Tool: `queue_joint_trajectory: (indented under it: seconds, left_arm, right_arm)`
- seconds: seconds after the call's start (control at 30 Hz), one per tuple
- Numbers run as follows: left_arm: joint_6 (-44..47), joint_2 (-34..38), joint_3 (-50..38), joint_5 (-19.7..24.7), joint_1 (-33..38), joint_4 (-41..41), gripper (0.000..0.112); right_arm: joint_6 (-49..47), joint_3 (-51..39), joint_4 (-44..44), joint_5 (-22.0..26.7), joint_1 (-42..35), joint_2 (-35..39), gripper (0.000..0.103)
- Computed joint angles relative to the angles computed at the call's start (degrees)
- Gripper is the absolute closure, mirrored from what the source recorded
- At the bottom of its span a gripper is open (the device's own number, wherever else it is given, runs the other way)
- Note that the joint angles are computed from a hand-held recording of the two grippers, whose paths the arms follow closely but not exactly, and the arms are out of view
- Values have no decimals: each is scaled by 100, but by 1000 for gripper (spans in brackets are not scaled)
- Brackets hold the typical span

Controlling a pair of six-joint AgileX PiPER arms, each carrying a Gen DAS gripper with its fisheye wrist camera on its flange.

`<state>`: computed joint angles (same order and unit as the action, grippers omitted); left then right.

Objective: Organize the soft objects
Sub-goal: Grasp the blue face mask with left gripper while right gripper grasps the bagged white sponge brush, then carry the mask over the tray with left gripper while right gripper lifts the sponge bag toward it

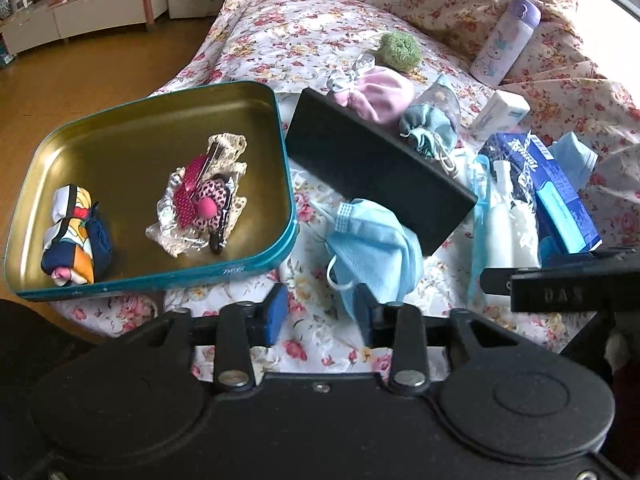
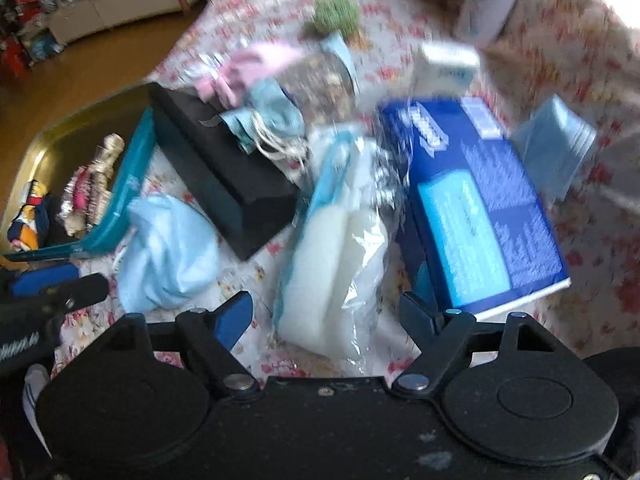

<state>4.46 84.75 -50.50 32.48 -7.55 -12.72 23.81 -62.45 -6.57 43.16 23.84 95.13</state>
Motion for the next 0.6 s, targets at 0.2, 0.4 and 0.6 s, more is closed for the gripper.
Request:
queue_joint_trajectory:
  seconds: [0.2,0.4,0.6]
  left_arm:
    - [-128,-90,147,-87,-99,200,58]
    - [-264,-124,179,-124,-229,364,49]
    - [-261,-89,147,-161,-390,409,47]
  right_arm:
    - [147,-696,-107,515,22,639,22]
    - [101,-1085,-45,789,-29,1076,55]
    - [-211,-508,160,359,-209,323,57]
